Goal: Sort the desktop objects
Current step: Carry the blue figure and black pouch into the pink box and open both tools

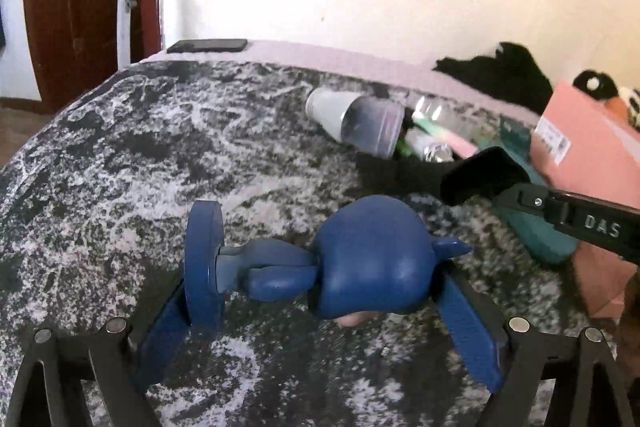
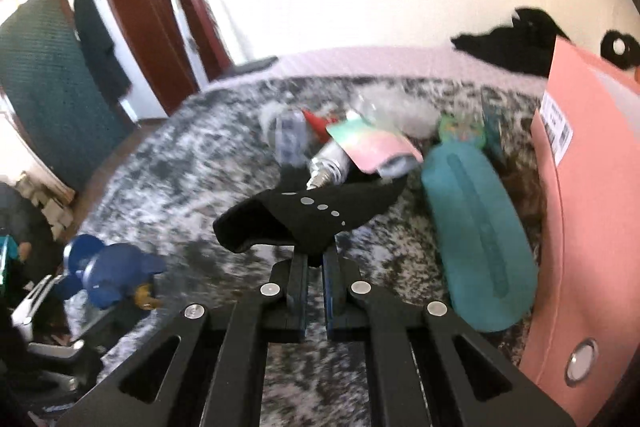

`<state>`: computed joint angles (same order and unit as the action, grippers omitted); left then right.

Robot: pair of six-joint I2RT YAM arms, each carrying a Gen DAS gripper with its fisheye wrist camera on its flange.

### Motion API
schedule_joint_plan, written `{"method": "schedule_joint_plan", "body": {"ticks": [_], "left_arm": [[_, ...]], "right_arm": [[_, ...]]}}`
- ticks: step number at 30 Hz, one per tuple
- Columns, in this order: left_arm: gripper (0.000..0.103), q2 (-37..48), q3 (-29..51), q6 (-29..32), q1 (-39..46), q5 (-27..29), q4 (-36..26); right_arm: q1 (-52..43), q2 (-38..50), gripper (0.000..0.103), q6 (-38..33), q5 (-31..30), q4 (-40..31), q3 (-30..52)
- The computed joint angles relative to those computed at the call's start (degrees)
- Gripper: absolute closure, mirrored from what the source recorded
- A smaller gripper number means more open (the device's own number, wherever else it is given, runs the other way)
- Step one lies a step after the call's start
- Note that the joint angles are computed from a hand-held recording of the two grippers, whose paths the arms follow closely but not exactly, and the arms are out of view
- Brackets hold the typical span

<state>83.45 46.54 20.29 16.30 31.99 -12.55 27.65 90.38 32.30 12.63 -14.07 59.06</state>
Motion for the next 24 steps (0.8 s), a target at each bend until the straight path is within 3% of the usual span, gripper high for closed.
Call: {"method": "schedule_joint_plan", "body": {"ticks": [14, 24], "left_arm": [[0.009, -7.2, 2.4, -3.0, 4.1, 7.0, -5.4], [0.009, -20.8, 3.8, -6.9, 8.3, 15.6, -9.2]], "right_arm": [[6.1, -16.4, 0.097, 0.6, 5.4, -4.0, 0.7], [16.2, -28.1, 0.097, -0.6, 16.0, -8.0, 6.0]]}}
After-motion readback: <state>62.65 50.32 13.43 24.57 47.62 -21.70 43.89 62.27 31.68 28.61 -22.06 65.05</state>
